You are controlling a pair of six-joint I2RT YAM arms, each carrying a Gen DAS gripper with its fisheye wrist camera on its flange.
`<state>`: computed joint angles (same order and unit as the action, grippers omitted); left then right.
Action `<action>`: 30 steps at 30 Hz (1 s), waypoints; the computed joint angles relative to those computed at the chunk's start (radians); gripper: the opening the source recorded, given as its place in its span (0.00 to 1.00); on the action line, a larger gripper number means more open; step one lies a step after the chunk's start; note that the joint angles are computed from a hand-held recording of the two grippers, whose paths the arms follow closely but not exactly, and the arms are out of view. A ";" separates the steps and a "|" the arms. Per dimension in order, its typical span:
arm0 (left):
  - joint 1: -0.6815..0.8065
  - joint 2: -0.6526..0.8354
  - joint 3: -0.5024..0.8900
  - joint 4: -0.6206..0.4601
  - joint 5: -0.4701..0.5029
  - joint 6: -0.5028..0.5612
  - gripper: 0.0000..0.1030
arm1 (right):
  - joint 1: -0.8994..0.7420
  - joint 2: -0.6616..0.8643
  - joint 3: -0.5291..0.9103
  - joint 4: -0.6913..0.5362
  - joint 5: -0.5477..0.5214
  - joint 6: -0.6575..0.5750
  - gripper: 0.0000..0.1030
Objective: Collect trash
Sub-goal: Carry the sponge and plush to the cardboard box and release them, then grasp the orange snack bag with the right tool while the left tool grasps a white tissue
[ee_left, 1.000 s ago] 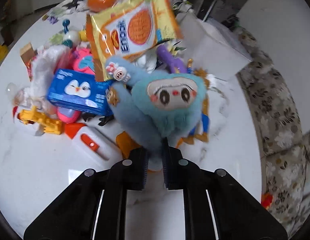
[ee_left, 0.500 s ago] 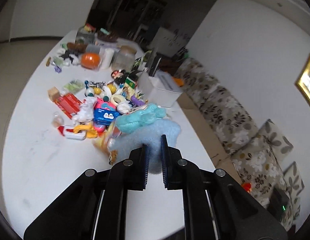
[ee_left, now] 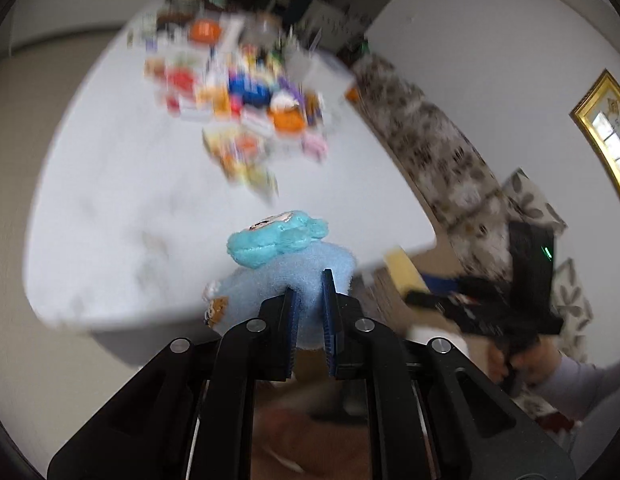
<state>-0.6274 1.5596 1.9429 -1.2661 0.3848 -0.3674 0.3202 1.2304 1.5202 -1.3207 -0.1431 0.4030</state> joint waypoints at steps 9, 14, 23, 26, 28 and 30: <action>-0.106 -0.162 -0.796 0.376 0.007 -0.152 0.10 | 0.088 -0.016 -0.554 0.283 0.006 0.071 0.42; -0.133 0.098 -1.014 0.693 0.005 -0.203 0.10 | 0.024 0.188 -0.809 0.584 0.001 0.079 0.42; -0.159 0.526 -0.897 0.683 -0.149 -0.218 0.72 | -0.047 0.580 -0.851 0.749 0.135 0.064 0.84; -0.144 0.480 -0.917 0.656 -0.131 -0.202 0.78 | -0.041 0.518 -0.859 0.696 0.160 0.053 0.87; -0.148 0.422 -0.946 0.635 -0.139 -0.191 0.78 | -0.042 0.444 -0.846 0.628 0.145 0.051 0.87; -0.151 0.333 -0.973 0.591 -0.131 -0.205 0.78 | -0.041 0.334 -0.816 0.538 0.122 0.053 0.87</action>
<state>-0.7787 1.8922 0.9702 -0.6755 0.2541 -0.5722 0.2795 1.5642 0.7043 -0.7831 -0.0211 0.4555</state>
